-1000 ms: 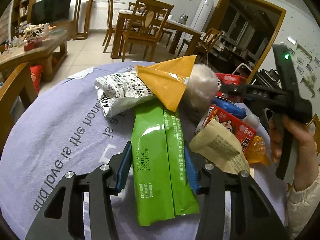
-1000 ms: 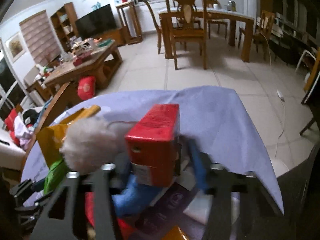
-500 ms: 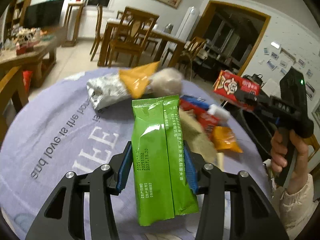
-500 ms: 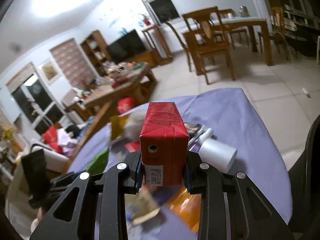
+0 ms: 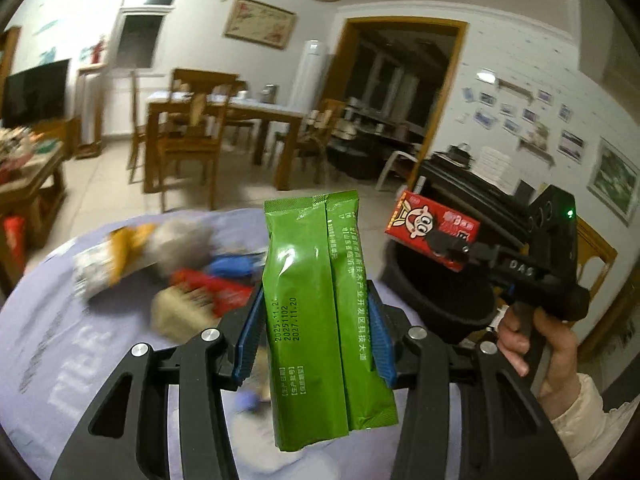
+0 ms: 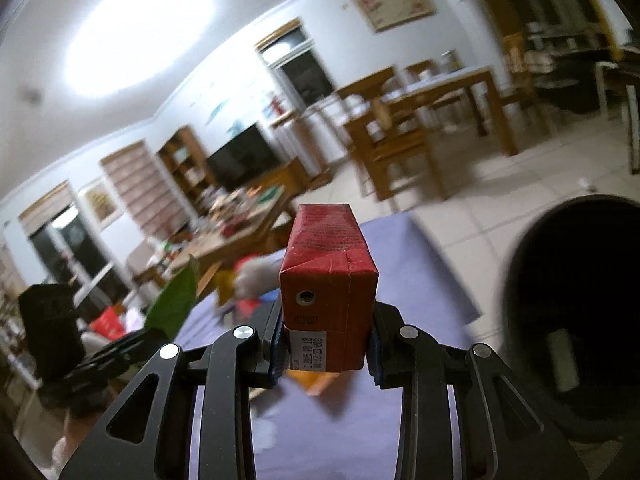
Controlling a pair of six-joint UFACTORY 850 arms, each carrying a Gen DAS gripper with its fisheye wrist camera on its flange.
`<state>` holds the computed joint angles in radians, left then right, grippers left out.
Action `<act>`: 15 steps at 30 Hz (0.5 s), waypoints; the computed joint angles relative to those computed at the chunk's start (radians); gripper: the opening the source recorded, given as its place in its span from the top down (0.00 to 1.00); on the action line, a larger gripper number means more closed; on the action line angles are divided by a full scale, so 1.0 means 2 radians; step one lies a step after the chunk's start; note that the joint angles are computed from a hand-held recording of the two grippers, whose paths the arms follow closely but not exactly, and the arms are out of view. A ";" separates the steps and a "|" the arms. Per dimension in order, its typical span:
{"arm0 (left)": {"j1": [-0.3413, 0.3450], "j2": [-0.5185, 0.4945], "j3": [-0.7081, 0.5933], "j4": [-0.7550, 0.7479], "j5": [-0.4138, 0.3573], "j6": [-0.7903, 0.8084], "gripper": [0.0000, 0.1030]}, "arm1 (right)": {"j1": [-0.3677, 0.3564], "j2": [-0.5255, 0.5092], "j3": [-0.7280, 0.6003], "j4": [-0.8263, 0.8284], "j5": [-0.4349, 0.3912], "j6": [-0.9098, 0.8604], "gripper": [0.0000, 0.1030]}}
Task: Collect trash
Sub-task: 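Carry packet and juice box over the bin and release both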
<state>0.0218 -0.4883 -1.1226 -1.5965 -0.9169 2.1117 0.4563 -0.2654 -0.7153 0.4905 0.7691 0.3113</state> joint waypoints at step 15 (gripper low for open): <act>-0.165 -0.047 -0.038 0.015 0.014 -0.010 0.54 | -0.084 0.072 0.186 0.044 0.094 0.075 0.69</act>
